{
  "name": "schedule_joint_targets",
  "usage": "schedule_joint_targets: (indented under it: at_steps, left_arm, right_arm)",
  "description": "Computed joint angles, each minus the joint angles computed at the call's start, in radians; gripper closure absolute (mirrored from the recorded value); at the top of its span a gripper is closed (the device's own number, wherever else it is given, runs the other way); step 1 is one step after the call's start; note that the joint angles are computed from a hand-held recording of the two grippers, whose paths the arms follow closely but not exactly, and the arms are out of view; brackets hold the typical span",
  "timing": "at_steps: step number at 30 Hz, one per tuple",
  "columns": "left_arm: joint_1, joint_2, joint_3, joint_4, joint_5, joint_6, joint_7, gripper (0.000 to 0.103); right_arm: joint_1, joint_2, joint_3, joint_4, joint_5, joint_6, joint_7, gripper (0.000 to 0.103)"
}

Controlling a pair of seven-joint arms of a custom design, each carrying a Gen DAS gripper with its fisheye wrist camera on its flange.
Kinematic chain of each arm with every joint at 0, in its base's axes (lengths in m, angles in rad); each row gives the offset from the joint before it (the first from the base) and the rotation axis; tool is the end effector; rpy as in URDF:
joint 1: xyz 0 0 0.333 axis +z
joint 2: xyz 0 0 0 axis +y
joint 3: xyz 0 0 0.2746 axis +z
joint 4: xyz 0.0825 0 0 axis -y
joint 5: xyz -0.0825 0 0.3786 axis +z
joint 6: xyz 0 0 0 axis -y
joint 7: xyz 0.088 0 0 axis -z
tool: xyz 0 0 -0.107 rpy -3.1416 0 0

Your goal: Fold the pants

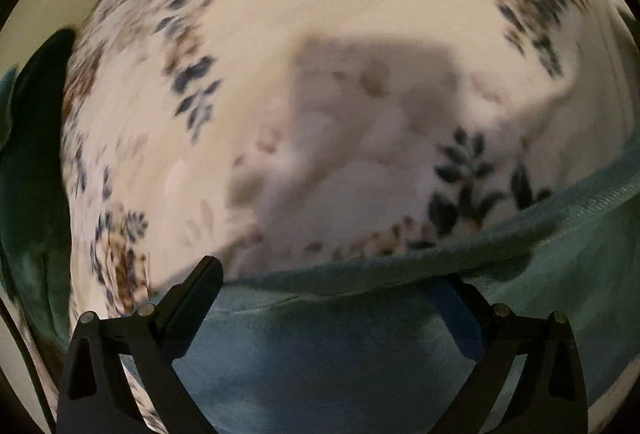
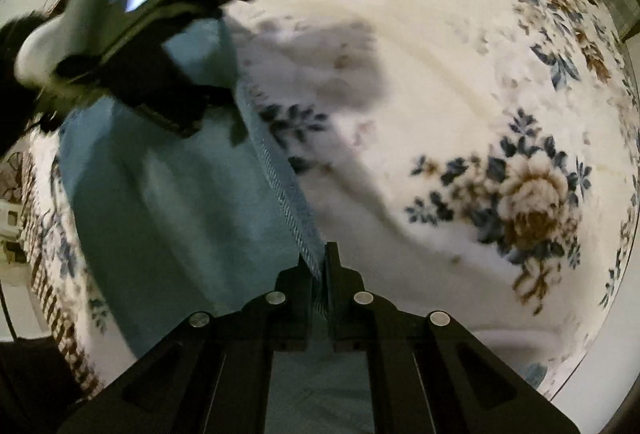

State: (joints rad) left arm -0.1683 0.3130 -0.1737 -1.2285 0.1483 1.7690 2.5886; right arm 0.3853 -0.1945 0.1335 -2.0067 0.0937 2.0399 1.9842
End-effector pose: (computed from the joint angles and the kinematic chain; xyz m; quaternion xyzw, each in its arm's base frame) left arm 0.6206 -0.1875 0.5808 -0.1056 0.9865 -0.0067 0.1247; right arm 0.4520 0.2682 0.5227 -0.7274 0.6762 -0.0060 0.1169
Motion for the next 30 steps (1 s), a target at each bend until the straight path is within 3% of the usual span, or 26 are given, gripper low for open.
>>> schedule_joint_targets:
  at_steps: [1, 3, 5, 6, 13, 16, 21, 25, 28, 30]
  left_arm:
    - [0.002, 0.006, -0.005, 0.011, -0.011, -0.02, 0.022, 0.014]
    - [0.006, 0.034, -0.013, 0.066, -0.05, -0.099, 0.052, 0.059]
    - [0.013, 0.041, -0.019, 0.091, -0.085, -0.155, 0.08, 0.085]
    - [0.018, 0.011, -0.021, 0.05, -0.095, -0.134, 0.099, 0.09]
    - [0.081, -0.063, -0.003, 0.049, -0.239, -0.186, 0.027, 0.093]
    - [0.123, -0.125, 0.014, 0.038, -0.31, -0.248, -0.031, 0.094]
    - [0.205, -0.253, 0.073, -0.01, -0.4, -0.438, -0.177, 0.094]
    - [0.251, -0.431, 0.121, -0.24, -0.393, -0.481, -0.242, 0.094]
    - [0.26, -0.543, 0.139, -0.447, -0.332, -0.437, -0.26, 0.093]
    - [0.259, -0.605, 0.138, -0.594, -0.292, -0.361, -0.279, 0.093]
  right_arm:
    - [0.005, -0.018, 0.005, -0.001, -0.004, -0.011, 0.02, 0.098]
    - [-0.005, -0.007, -0.003, 0.029, 0.001, -0.027, 0.02, 0.098]
    - [-0.005, -0.026, -0.004, 0.023, 0.014, -0.031, 0.039, 0.098]
    - [-0.005, -0.035, 0.001, 0.026, 0.004, -0.04, 0.049, 0.098]
    - [-0.005, -0.098, 0.017, 0.03, 0.01, -0.062, 0.208, 0.098]
    - [0.001, -0.16, 0.031, -0.017, 0.03, -0.03, 0.305, 0.098]
    - [0.037, -0.284, 0.096, -0.116, 0.071, 0.075, 0.551, 0.098]
    - [0.085, -0.363, 0.164, -0.22, 0.113, 0.185, 0.793, 0.098]
    - [0.137, -0.352, 0.212, -0.272, 0.132, 0.24, 0.95, 0.098]
    - [0.172, -0.306, 0.229, -0.288, 0.146, 0.269, 1.028, 0.098]
